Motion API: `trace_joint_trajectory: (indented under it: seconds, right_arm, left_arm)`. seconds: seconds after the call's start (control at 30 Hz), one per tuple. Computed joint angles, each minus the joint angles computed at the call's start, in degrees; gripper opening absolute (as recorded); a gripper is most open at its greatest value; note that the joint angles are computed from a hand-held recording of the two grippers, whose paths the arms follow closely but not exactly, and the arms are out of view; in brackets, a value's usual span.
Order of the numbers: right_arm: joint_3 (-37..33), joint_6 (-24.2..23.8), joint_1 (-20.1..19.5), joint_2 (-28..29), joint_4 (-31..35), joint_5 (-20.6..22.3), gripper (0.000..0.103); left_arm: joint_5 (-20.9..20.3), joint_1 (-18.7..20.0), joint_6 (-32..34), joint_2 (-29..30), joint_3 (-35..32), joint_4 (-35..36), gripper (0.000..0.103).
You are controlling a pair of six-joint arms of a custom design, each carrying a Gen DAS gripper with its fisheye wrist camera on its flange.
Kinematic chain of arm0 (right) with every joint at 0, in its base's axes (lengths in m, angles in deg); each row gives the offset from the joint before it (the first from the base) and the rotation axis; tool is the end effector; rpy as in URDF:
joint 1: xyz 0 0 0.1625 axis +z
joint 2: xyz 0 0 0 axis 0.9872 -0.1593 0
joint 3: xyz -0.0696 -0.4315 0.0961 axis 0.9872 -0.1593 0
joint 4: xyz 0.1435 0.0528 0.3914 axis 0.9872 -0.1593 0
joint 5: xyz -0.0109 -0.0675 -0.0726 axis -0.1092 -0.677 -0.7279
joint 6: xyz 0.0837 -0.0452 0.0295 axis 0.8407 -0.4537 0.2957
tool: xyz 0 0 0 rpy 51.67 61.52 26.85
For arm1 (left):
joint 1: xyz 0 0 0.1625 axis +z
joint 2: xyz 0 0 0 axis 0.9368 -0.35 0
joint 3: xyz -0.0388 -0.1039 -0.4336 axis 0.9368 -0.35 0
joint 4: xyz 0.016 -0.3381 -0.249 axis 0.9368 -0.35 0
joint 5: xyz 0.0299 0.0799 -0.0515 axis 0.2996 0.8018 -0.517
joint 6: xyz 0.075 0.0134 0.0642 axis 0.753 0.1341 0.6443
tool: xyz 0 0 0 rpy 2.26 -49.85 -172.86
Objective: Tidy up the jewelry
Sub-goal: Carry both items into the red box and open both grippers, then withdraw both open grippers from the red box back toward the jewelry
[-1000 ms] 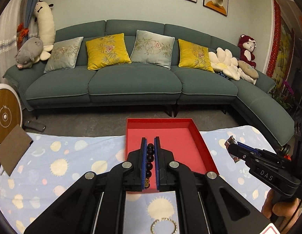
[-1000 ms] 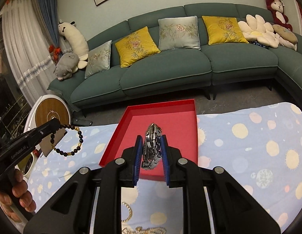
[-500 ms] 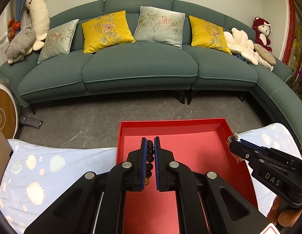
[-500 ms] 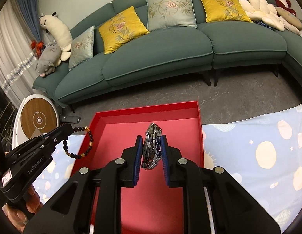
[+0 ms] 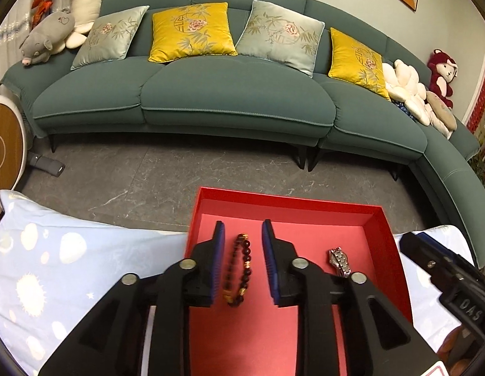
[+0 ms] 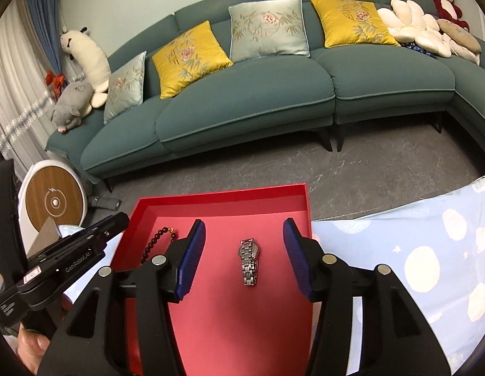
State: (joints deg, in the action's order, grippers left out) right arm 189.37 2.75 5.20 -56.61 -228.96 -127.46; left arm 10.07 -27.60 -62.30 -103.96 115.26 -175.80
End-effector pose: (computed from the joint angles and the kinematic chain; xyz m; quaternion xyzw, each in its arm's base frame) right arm 0.0684 -0.6437 0.3821 0.1131 -0.8972 0.3815 0.1915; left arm -0.4269 -0.6668 0.0363 0.1468 0.8831 -0.3456 0.2813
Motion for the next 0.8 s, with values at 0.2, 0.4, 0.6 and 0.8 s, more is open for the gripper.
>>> trace_joint_trajectory:
  seconds: [0.2,0.4,0.6,0.8]
  right_arm:
    - [5.52,-1.8,-0.61,-5.11,1.45,1.29,0.05]
    - [11.04,-3.43,-0.1,-8.42,1.47,-0.11,0.049]
    - [14.77,-4.15,0.59,-9.6,0.19,-3.37,0.047]
    - [16.86,-3.5,-0.21,-10.15,0.87,-4.52,0.046]
  left_arm:
    - [2.46,-2.06,-0.14,-4.53,8.88,-2.08,0.03]
    - [3.39,-3.42,-7.62,-9.0,16.05,3.37,0.03]
    - [2.77,-3.88,-14.12,-11.57,20.25,8.62,0.03]
    - [2.77,-4.59,-16.5,-12.53,23.38,9.83,0.03]
